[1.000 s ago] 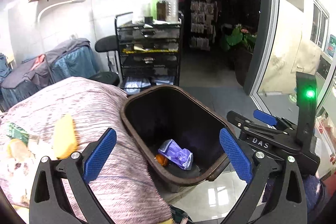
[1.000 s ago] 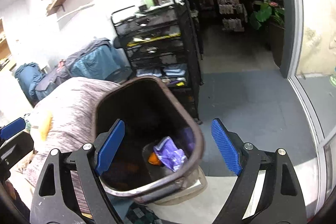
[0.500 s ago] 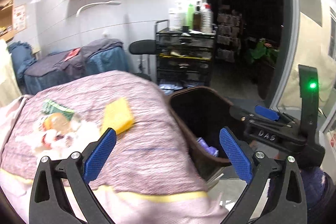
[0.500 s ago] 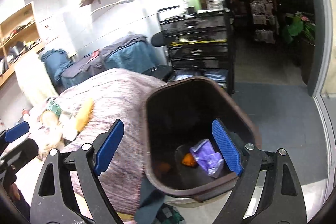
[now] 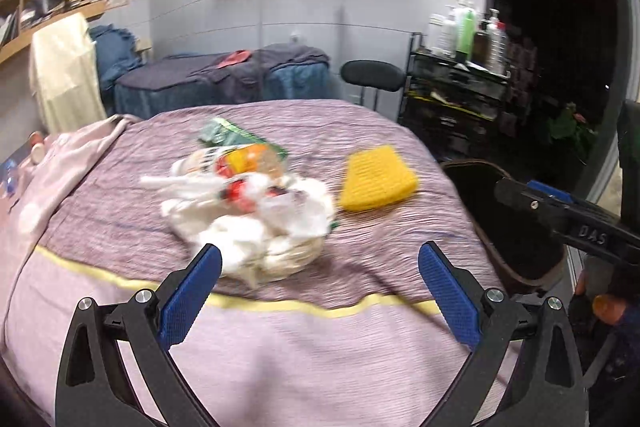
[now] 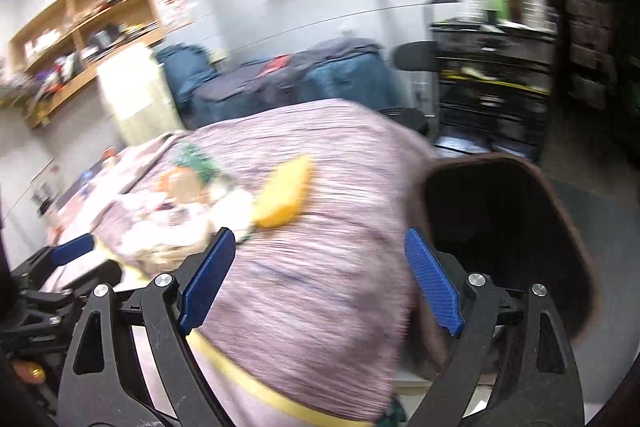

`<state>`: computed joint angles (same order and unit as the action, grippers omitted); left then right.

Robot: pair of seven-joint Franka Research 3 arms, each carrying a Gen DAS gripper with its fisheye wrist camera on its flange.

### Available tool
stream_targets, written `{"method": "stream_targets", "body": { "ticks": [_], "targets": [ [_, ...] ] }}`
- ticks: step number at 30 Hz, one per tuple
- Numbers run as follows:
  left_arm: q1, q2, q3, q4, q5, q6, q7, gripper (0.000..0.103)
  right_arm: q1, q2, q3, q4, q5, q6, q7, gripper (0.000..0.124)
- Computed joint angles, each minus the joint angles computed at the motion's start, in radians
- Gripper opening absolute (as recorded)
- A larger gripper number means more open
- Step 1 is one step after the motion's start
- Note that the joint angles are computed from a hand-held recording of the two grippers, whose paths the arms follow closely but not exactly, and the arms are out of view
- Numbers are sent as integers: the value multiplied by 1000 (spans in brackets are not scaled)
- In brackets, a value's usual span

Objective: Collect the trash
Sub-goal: 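Move both tools back over the trash pile on the bed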

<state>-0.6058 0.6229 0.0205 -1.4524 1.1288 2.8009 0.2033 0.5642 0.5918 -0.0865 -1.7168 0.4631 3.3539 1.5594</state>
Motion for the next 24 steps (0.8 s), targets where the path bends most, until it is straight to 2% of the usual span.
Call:
{"method": "stream_targets", "body": {
  "ticks": [2, 6, 8, 13, 15, 19, 21, 24],
  "targets": [
    [5, -35, 14, -52, 11, -10, -36, 97, -65, 27, 90, 66, -54, -40, -23, 86],
    [37, -84, 11, -130, 35, -14, -98, 97, -103, 91, 161, 195, -125, -134, -55, 86],
    [56, -96, 1, -150, 42, -18, -116, 97, -69, 119, 127, 248, -146, -178, -45, 86],
    [95, -115, -21, -176, 49, -21, -123, 97, 89, 231, -130, 448, -231, -384, 183, 86],
    [105, -116, -24, -177, 52, -18, -130, 97, 98, 267, -177, 511, -262, -452, 262, 86],
    [121, -112, -26, -175, 59, -2, -136, 97, 71, 325, -204, 617, -319, -547, 351, 84],
    [128, -103, -30, -164, 51, 7, -121, 97, 49, 328, -179, 627, -337, -540, 354, 84],
    [139, -80, -37, -137, 20, 26, -79, 97, 0, 326, -84, 637, -356, -511, 297, 84]
  ]
}}
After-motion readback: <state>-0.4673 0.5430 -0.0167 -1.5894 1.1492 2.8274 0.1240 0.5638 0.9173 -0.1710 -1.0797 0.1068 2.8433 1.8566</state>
